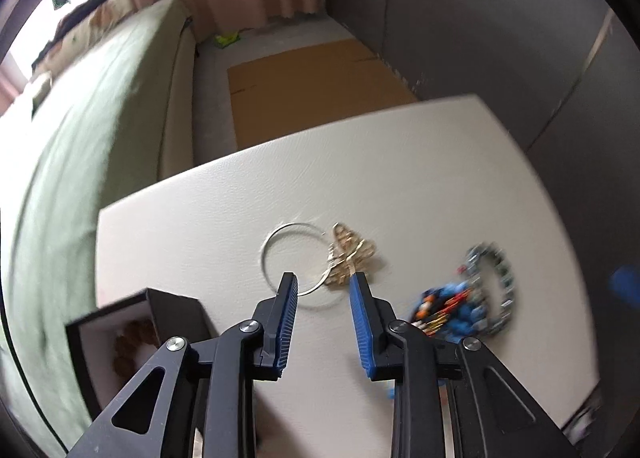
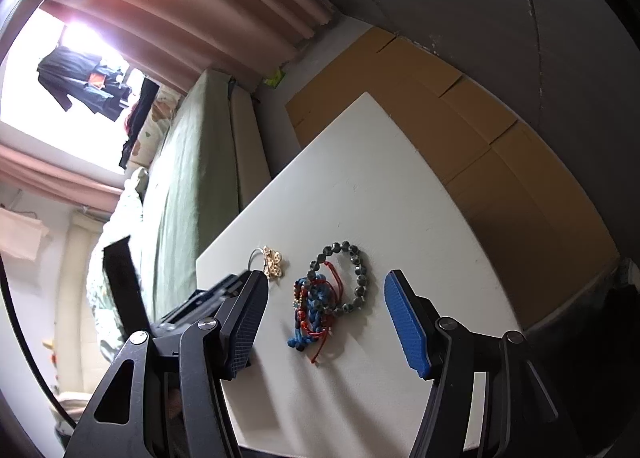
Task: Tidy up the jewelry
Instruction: 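Grasp the silver hoop of the pendant with the left gripper, then drop the silver hoop into the black box with left gripper while right gripper grasps the gold butterfly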
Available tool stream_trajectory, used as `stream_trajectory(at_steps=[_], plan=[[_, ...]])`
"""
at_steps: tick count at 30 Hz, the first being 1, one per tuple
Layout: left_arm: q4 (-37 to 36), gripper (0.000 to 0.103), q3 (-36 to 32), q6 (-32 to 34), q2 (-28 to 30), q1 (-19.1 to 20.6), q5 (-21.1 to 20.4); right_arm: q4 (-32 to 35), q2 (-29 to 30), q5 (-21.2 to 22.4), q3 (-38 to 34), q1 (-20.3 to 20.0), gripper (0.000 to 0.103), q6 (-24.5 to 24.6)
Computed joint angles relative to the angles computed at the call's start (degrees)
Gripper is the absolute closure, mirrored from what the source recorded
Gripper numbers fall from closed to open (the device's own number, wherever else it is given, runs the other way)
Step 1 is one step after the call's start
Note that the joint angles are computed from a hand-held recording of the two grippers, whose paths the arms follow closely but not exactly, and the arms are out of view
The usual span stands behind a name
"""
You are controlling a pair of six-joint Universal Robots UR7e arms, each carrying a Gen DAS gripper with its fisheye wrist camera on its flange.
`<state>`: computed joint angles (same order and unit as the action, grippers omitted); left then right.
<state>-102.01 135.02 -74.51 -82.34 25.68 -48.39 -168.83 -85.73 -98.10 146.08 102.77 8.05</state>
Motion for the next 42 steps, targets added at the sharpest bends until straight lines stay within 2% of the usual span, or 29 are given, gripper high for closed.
stream_trajectory(at_steps=[4, 9, 13, 15, 17, 21, 24, 31, 37, 42], plan=[[4.1, 0.074, -0.82, 3.93, 2.05, -0.06, 0.08, 0.06, -0.28, 0.5, -0.02, -0.36, 0.041, 0.08], [4.44, 0.074, -0.99, 10.35, 4.73, 0.73, 0.79, -0.18, 0.13, 1.08, -0.13, -0.28, 0.041, 0.57], [1.23, 0.074, 0.72, 15.39, 3.92, 1.23, 2.77, 0.18, -0.09, 1.31, -0.13, -0.5, 0.041, 0.39], [-1.73, 0.076, 1.8, 17.98, 1.8, 2.06, 2.36, 0.29, -0.14, 1.42, -0.17, -0.7, 0.041, 0.09], [-6.47, 0.098, 2.88, 21.6, -0.46, 3.56, 0.35, 0.35, -0.18, 1.28, -0.27, -0.62, 0.041, 0.07], [-6.62, 0.102, 3.69, 23.83, -1.87, 2.96, -0.64, 0.45, -0.03, 1.22, -0.39, -0.84, 0.041, -0.12], [-7.14, 0.102, 4.9, 23.58, -3.68, 1.4, -1.52, 0.47, 0.45, 0.92, -0.65, -0.21, 0.041, 0.26], [-5.46, 0.102, 6.02, 18.17, -9.92, -2.33, -2.65, 0.24, 1.64, 0.9, -0.88, 0.42, 0.041, 0.15], [-0.01, 0.102, 5.39, 12.42, -17.58, -5.88, -1.58, -0.87, 4.07, 0.76, -1.38, 1.72, 0.041, 0.1], [7.94, 0.102, 3.73, 6.56, -23.94, -9.64, -0.68, -3.44, 9.29, 1.05, -3.17, 4.43, 0.041, -0.8]])
